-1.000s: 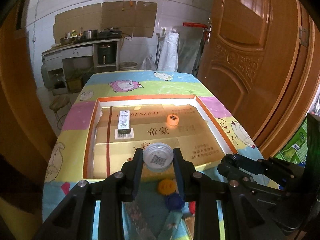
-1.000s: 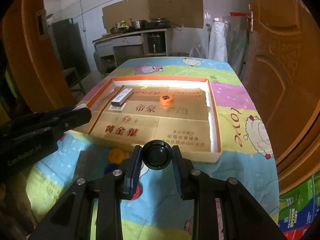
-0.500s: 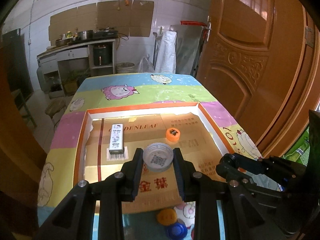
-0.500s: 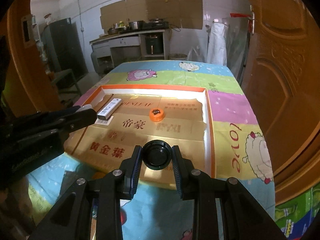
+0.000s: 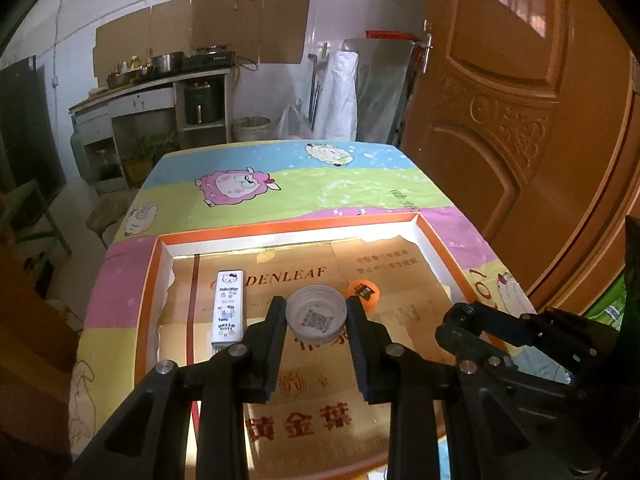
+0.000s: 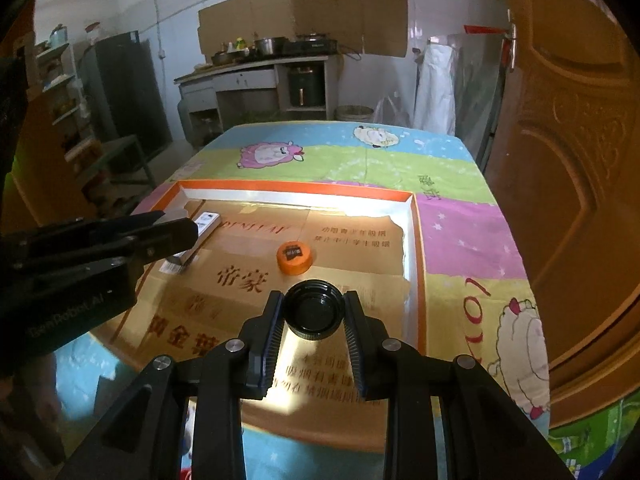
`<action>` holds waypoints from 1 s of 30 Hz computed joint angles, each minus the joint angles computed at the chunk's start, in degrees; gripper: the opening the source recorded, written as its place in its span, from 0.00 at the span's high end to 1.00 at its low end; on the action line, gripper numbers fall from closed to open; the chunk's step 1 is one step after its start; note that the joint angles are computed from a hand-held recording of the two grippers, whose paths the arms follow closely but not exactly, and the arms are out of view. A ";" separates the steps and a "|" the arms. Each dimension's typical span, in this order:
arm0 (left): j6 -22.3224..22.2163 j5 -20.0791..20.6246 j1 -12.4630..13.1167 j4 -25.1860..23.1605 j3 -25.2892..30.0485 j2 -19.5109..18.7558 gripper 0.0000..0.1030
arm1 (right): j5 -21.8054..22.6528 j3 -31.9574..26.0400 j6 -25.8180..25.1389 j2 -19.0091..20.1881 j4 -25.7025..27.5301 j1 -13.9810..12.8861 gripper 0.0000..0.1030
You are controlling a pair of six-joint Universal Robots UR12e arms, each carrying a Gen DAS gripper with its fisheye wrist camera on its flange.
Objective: Organize rigid objects
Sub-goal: 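Release the white cap with the left tool while the right tool releases the black cap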
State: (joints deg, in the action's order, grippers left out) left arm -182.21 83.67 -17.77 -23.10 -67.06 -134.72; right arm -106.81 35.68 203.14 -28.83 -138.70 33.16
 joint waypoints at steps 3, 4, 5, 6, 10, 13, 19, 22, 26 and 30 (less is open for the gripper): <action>-0.20 -0.23 0.08 -1.36 1.37 -0.88 0.71 | 0.53 -1.77 0.14 1.01 1.02 -0.38 0.71; -0.19 -0.18 0.08 -1.90 1.86 -1.19 0.71 | 0.72 -2.52 0.22 1.43 1.57 -0.53 0.71; -0.15 -0.02 0.04 -2.54 2.41 -1.51 0.71 | 0.94 -3.08 0.31 1.75 2.01 -0.66 0.71; -0.13 0.05 0.02 -2.98 2.80 -1.72 0.71 | 1.32 -3.49 0.43 2.00 2.34 -0.82 0.71; -0.07 0.35 0.02 -4.74 4.56 -2.81 0.71 | 2.96 -5.14 1.17 3.02 3.57 -1.37 0.71; -0.17 0.58 0.03 -5.94 5.78 -3.59 0.71 | 3.65 -6.73 1.45 3.93 4.64 -1.61 0.71; -0.40 1.21 0.04 -8.36 8.00 -5.09 0.71 | 5.48 -8.26 2.46 4.92 6.40 -2.17 0.71; -0.58 1.21 0.06 -9.22 8.68 -5.60 0.71 | 6.34 -8.49 3.21 5.12 6.76 -2.41 0.70; -0.59 1.16 0.07 -10.44 9.37 -6.13 0.71 | 6.65 -8.75 3.37 5.35 7.18 -2.52 0.70; -0.52 1.17 0.04 -11.49 10.01 -6.54 0.71 | 6.80 -9.18 3.03 5.69 7.58 -2.58 0.70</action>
